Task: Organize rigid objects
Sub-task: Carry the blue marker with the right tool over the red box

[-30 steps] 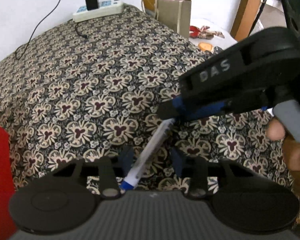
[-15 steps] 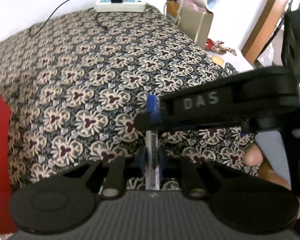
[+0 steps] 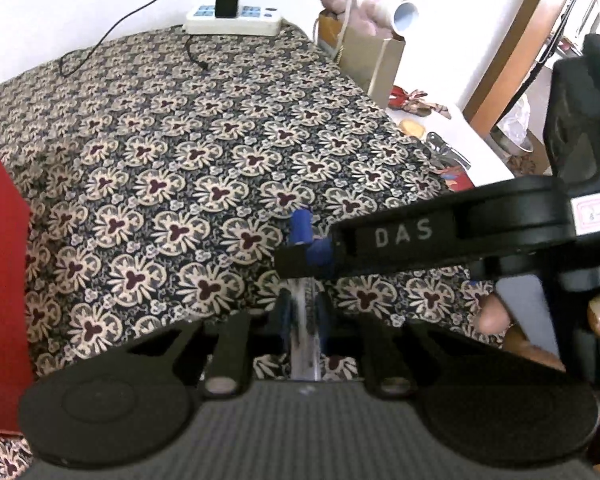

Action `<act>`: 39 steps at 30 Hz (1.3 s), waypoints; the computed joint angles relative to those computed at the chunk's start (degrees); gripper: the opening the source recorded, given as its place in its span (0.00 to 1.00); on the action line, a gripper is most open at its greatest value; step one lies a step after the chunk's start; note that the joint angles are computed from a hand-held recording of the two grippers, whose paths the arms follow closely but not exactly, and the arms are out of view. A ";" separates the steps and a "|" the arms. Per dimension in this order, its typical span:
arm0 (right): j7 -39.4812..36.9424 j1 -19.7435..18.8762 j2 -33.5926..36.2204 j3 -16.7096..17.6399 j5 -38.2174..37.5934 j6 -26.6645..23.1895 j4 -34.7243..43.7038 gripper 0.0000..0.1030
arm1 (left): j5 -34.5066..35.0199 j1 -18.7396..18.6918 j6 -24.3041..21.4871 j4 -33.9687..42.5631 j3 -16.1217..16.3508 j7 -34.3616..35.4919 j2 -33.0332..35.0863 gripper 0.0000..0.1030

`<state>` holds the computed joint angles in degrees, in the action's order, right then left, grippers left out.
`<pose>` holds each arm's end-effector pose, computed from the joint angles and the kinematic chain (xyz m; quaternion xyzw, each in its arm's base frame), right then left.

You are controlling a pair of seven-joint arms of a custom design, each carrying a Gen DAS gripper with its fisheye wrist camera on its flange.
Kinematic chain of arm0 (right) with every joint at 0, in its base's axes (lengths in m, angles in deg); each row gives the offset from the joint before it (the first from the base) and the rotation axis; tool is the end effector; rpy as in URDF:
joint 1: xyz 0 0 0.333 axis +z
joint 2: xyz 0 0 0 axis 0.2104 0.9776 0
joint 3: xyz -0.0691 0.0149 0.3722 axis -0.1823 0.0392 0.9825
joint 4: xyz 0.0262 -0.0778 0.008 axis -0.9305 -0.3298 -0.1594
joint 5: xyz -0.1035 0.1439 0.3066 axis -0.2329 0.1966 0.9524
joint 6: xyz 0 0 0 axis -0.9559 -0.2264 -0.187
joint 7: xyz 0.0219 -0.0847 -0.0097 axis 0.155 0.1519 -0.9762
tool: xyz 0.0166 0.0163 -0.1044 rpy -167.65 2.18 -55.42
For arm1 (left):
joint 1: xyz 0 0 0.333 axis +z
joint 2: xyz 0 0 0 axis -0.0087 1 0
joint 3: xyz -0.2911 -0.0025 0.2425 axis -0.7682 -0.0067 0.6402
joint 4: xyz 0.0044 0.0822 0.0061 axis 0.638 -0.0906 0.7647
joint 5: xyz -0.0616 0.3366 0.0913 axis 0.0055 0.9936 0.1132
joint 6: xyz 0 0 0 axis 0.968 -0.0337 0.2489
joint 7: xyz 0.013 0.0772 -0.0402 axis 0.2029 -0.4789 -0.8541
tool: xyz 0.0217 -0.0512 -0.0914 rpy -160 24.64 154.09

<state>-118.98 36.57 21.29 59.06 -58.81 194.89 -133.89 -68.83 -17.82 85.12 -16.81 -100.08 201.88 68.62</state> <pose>0.4775 0.2962 0.4482 -0.3712 0.8530 -0.0409 0.3645 0.5573 -0.3351 0.4889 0.2827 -0.9120 0.2950 0.0366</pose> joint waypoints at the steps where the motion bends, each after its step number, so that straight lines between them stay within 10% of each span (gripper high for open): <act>1: 0.28 0.26 -0.11 -0.07 -0.43 -0.52 0.17 0.07 | -0.46 0.32 -0.27 -0.06 -0.08 0.38 -0.13 0.10; 15: 4.66 0.46 -3.73 3.21 -8.60 -8.30 6.07 0.01 | -14.17 5.72 -2.43 2.31 -0.05 9.09 -5.03 0.10; 25: -9.21 2.73 4.14 3.07 -7.20 -9.35 23.78 0.01 | -20.30 11.24 -2.31 7.08 2.69 10.79 -5.68 0.10; 39: -40.08 7.08 24.12 5.24 16.78 -15.16 50.07 0.02 | -14.10 16.35 -4.63 11.37 4.65 5.47 -0.17 0.10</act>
<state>-159.06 43.64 45.41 64.30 -42.03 179.73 -83.82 -82.93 -1.47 80.49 -5.44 -95.42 207.35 68.45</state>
